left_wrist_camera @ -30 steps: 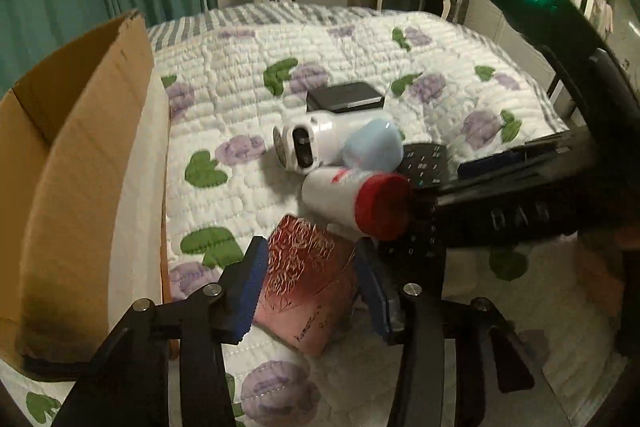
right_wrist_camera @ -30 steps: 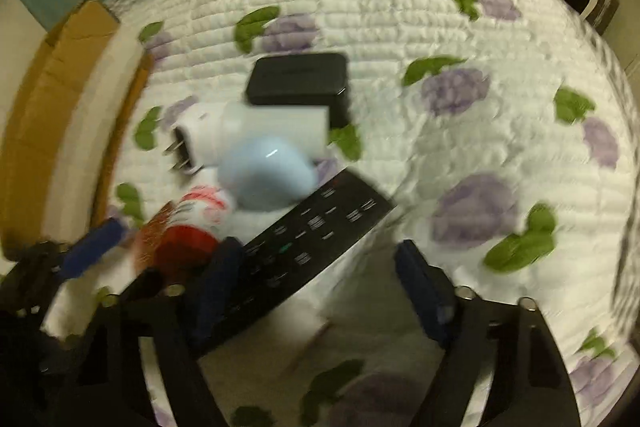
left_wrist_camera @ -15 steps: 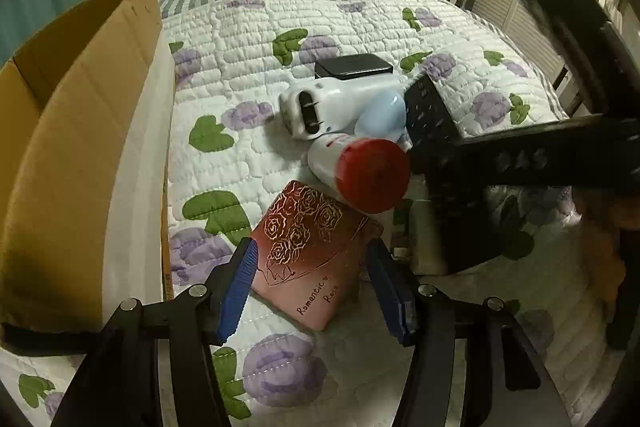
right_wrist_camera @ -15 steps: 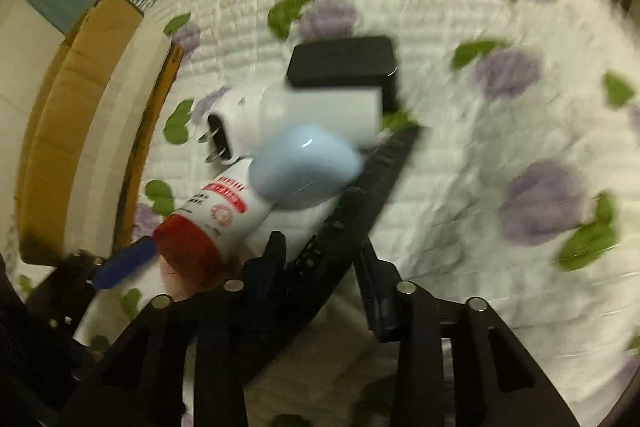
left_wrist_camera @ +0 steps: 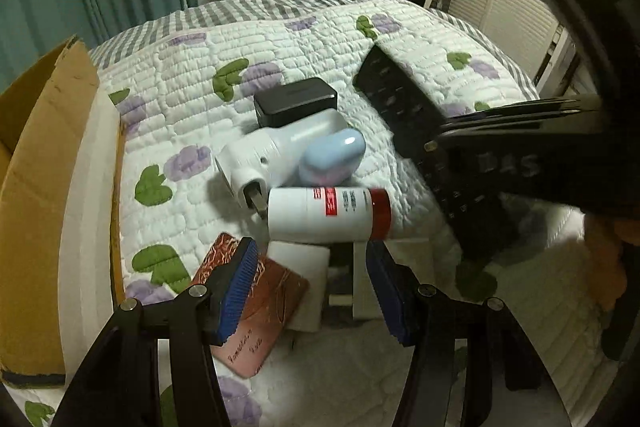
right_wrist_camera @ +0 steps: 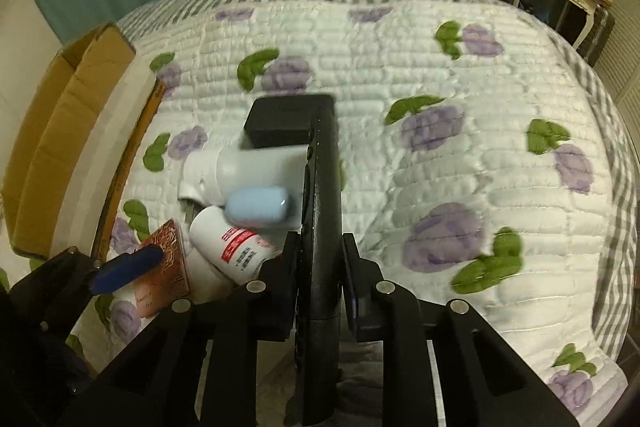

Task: Organize rigid objects
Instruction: 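Grasp the black remote with the right gripper while the left gripper grasps the white-red bottle, then carry the remote and bottle over the cardboard box with both grippers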

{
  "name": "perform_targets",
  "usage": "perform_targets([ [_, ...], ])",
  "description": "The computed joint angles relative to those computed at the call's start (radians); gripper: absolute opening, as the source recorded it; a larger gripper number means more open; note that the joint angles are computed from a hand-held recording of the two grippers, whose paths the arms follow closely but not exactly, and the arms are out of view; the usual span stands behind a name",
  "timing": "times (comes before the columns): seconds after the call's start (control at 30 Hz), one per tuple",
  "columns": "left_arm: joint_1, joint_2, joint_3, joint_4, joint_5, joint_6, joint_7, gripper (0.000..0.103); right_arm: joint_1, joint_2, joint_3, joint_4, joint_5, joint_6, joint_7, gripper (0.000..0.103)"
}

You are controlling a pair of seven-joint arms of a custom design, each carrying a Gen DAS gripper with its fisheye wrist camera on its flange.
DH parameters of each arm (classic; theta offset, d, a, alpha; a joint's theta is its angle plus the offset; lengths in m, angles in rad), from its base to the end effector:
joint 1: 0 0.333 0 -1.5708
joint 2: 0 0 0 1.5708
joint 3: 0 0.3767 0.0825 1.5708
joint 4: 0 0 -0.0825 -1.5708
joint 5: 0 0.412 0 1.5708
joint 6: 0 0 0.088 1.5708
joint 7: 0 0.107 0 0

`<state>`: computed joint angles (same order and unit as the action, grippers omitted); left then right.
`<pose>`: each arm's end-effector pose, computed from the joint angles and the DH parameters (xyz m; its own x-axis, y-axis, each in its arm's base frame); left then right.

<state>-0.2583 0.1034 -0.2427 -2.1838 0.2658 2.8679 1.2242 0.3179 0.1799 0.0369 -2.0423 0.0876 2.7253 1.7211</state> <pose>0.5355 -0.3057 0.4504 -0.3757 -0.9266 0.0164 -0.7716 0.3030 -0.5594 0.6156 0.2233 0.4533 0.1652 -0.9752 -0.1470 -0.8832 -0.0800 -0.4621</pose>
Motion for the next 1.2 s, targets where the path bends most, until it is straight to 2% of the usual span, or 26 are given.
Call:
perform_targets([
  [0.13, 0.01, 0.026, -0.009, 0.04, -0.041, -0.039, 0.036, 0.059, -0.005, -0.03, -0.022, -0.029, -0.037, 0.041, 0.046, 0.019],
  [0.23, 0.047, 0.058, -0.07, 0.069, -0.231, -0.056, 0.192, 0.06, -0.017, -0.04, -0.02, -0.039, -0.038, 0.046, 0.053, 0.019],
  [0.27, 0.036, 0.073, -0.067, 0.085, -0.232, -0.066, 0.19, 0.063, -0.021, -0.045, -0.018, -0.044, -0.033, 0.046, 0.049, 0.019],
  [0.37, -0.039, 0.097, 0.006, 0.115, -0.054, -0.066, 0.036, 0.069, -0.025, -0.049, -0.014, -0.048, -0.038, 0.05, 0.046, 0.019],
  [0.43, -0.058, 0.114, 0.023, 0.142, 0.014, -0.076, -0.026, 0.072, -0.027, -0.047, -0.014, -0.048, -0.036, 0.054, 0.05, 0.019],
  [0.5, -0.097, 0.132, 0.068, 0.168, 0.144, -0.082, -0.133, 0.072, -0.03, -0.051, -0.015, -0.054, -0.033, 0.055, 0.056, 0.019],
  [0.53, -0.102, 0.14, 0.076, 0.177, 0.187, -0.085, -0.16, 0.078, -0.031, -0.052, -0.014, -0.057, -0.03, 0.056, 0.055, 0.019],
  [0.6, -0.081, 0.155, 0.062, 0.179, 0.204, -0.059, -0.146, 0.079, -0.035, -0.054, -0.012, -0.062, -0.021, 0.063, 0.049, 0.019],
  [0.63, -0.054, 0.162, 0.036, 0.178, 0.169, -0.051, -0.102, 0.08, -0.037, -0.055, -0.011, -0.063, -0.019, 0.063, 0.046, 0.019],
  [0.67, -0.026, 0.176, 0.006, 0.192, 0.114, -0.077, -0.051, 0.08, -0.037, -0.055, -0.011, -0.064, -0.018, 0.064, 0.044, 0.019],
  [0.7, -0.003, 0.202, -0.021, 0.219, 0.042, -0.138, -0.003, 0.08, -0.037, -0.055, -0.01, -0.065, -0.017, 0.065, 0.042, 0.019],
  [0.73, 0.004, 0.215, -0.025, 0.226, 0.018, -0.144, 0.009, 0.08, -0.038, -0.054, -0.009, -0.065, -0.014, 0.065, 0.037, 0.019],
  [0.8, -0.017, 0.207, 0.013, 0.193, 0.052, -0.053, -0.04, 0.08, -0.036, -0.056, -0.011, -0.068, -0.021, 0.068, 0.039, 0.019],
  [0.83, -0.021, 0.203, 0.019, 0.188, 0.06, -0.036, -0.053, 0.079, -0.037, -0.058, -0.01, -0.07, -0.019, 0.069, 0.034, 0.019],
  [1.0, -0.01, 0.182, 0.007, 0.162, 0.068, -0.001, -0.012, 0.077, -0.035, -0.056, -0.01, -0.068, -0.026, 0.067, 0.037, 0.019],
  [1.2, -0.003, 0.108, 0.009, 0.115, 0.054, 0.037, -0.029, 0.077, -0.018, -0.081, -0.016, -0.091, -0.09, 0.101, 0.071, 0.019],
])
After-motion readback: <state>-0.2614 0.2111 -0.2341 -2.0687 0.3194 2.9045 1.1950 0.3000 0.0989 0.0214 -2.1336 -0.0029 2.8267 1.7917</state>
